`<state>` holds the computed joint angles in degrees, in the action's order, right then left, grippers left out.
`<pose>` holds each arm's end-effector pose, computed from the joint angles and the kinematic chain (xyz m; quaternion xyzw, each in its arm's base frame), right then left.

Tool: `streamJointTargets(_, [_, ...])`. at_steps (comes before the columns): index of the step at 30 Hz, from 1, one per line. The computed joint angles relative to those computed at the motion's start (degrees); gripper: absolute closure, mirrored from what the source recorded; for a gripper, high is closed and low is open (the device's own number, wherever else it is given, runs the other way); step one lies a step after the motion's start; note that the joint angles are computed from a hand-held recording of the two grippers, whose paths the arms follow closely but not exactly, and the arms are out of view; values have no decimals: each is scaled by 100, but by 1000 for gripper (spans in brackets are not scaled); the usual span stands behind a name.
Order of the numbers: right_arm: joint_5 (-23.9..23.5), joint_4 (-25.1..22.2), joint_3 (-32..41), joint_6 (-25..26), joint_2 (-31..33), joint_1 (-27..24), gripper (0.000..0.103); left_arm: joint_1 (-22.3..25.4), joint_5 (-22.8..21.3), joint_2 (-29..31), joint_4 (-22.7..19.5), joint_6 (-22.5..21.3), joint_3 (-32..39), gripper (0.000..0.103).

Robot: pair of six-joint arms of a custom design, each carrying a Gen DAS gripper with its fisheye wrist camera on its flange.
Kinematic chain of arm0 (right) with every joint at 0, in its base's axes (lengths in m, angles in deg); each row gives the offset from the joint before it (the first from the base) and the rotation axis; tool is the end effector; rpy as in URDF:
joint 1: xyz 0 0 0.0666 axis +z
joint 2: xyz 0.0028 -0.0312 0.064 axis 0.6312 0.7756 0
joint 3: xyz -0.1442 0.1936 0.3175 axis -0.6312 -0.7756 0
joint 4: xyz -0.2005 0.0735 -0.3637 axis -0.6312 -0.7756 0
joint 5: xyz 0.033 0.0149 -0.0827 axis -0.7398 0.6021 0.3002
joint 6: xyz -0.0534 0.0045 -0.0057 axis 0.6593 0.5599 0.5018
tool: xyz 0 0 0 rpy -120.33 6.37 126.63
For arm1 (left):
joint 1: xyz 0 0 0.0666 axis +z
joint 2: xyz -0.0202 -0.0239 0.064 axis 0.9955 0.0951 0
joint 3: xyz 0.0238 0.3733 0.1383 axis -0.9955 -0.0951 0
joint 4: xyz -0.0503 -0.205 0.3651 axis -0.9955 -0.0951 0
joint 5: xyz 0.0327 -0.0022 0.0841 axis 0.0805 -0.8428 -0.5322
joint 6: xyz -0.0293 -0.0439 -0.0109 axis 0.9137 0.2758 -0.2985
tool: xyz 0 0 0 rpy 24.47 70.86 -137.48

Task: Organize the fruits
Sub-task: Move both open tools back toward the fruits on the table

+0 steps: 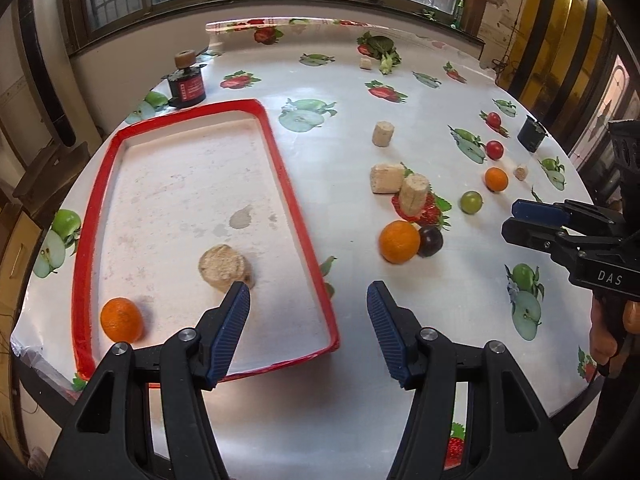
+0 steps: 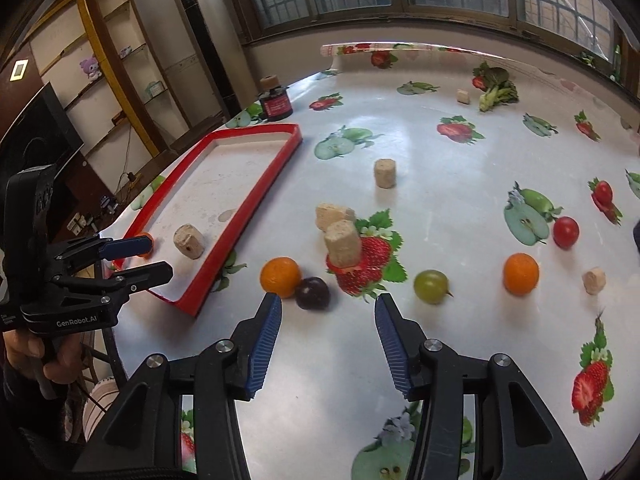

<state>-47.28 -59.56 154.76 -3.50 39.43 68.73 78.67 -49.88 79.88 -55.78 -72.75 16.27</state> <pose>0.4602 0.2531 0.4120 0.0444 0.9398 0.0872 0.3274 0.5557 -0.0695 0.4076 0.2930 0.9103 -0.1218 0.2659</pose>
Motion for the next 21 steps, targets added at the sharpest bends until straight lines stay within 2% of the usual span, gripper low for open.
streamJointTargets(13, [373, 22, -1067, -638, -978, -304, 52, -469, 89, 33, -144, -119, -9, 43])
streamJointTargets(21, [444, 88, -1371, -839, -1169, -535, 52, -583, 92, 219, -216, -8, 84, 43])
